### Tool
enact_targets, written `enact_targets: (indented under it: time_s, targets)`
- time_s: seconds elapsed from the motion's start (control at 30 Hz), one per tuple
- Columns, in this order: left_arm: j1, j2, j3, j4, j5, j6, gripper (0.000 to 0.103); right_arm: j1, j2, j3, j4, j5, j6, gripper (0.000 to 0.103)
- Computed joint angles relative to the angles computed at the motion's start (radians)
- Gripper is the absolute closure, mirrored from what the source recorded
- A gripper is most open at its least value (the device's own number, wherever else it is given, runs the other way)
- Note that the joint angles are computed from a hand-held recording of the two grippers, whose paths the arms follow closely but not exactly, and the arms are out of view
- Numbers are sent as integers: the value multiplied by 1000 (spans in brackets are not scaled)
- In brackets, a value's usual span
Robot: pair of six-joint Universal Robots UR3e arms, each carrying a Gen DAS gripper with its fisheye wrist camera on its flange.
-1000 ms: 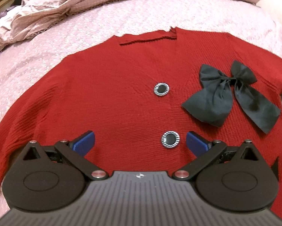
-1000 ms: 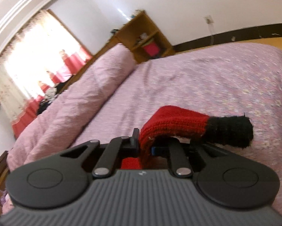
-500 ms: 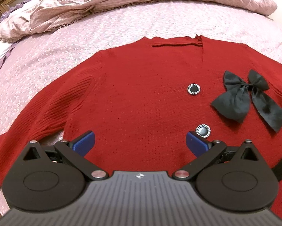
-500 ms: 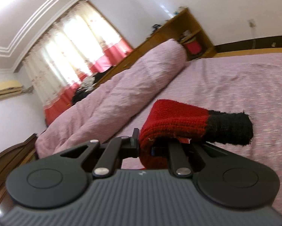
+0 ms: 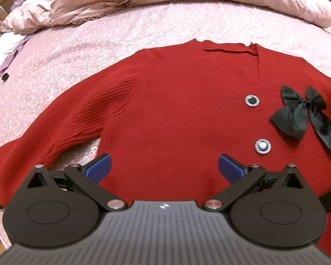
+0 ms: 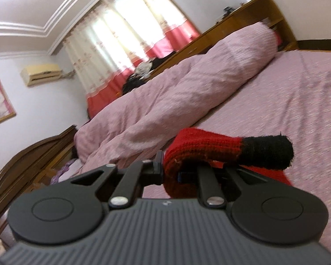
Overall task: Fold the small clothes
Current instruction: 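Lift the cuff with the right gripper and carry the sleeve across the cardigan body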
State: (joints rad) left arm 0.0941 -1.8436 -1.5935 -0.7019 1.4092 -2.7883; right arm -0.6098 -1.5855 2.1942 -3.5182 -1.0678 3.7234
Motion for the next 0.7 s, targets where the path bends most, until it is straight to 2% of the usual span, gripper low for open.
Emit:
enact_targets:
  time_s: [0.33, 0.7]
  targets:
    - [96, 15, -26, 9, -26, -7, 0, 315, 234, -240, 6, -203, -6, 89]
    - [164, -5, -53, 74, -19, 8, 0, 531, 492, -395, 77, -310, -50, 89]
